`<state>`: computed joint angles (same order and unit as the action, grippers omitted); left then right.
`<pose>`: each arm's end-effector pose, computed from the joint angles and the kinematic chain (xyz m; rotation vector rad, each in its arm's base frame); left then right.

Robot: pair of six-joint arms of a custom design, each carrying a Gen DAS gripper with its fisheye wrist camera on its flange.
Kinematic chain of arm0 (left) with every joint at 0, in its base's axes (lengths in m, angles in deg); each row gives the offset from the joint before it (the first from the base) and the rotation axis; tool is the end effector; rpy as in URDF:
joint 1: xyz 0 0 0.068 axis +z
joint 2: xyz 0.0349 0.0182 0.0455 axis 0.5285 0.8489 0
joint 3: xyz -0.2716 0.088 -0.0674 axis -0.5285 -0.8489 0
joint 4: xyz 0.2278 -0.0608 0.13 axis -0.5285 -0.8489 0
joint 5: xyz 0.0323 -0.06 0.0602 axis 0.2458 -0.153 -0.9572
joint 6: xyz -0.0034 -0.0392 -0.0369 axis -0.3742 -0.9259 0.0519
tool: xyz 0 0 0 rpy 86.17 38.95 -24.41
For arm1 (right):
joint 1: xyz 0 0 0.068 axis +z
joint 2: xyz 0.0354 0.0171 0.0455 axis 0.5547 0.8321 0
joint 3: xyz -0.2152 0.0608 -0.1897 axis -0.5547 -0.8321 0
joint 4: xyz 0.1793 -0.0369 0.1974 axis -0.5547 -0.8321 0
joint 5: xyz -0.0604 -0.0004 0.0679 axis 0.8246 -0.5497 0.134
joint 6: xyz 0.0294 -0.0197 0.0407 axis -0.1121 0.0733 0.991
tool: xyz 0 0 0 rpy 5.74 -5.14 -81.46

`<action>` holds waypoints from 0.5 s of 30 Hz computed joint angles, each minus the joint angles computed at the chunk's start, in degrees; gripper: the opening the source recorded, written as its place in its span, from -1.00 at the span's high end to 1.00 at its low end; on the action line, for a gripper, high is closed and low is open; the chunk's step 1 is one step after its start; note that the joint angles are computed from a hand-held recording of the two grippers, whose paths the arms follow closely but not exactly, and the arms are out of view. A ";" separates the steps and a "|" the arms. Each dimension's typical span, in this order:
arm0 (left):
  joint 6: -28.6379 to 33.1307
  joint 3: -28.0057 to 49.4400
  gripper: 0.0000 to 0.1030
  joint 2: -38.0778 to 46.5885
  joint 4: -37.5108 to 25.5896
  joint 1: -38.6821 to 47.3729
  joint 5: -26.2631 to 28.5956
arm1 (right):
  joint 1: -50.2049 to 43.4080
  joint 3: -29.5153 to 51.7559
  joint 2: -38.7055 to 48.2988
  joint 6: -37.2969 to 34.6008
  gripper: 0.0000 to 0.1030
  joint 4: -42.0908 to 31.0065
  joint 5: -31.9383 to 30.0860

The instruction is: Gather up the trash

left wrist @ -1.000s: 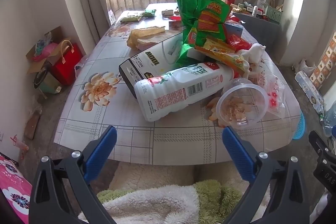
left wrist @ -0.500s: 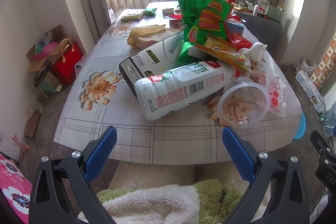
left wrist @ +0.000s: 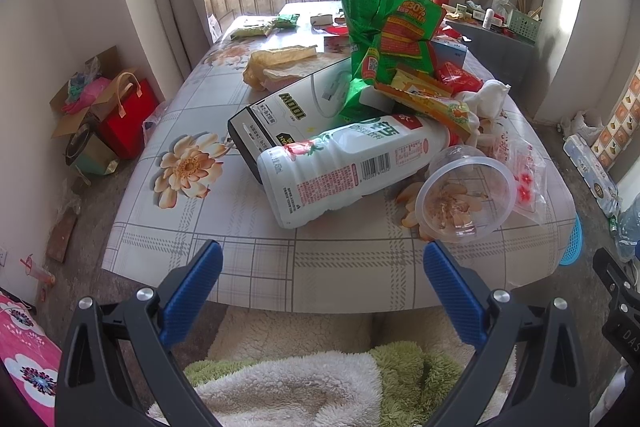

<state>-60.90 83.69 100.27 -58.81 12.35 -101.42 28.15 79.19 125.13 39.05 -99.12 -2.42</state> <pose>0.2986 -0.0921 0.3670 -0.2849 2.4770 0.1664 0.3199 -0.0296 0.3314 -0.0805 2.3962 -0.0653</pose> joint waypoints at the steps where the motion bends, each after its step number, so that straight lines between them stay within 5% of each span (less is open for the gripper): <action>1: 0.04 0.07 -0.91 0.02 -0.03 0.03 0.03 | -0.05 -0.08 -0.03 -0.03 -0.86 0.05 -0.04; 15: 0.02 -1.78 -0.91 -0.44 0.80 0.29 0.53 | -0.18 -0.18 0.10 -0.01 -0.86 0.29 -0.26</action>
<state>-60.88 81.91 99.83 -58.00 12.64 -100.89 27.97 79.00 125.23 39.04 -98.83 -2.68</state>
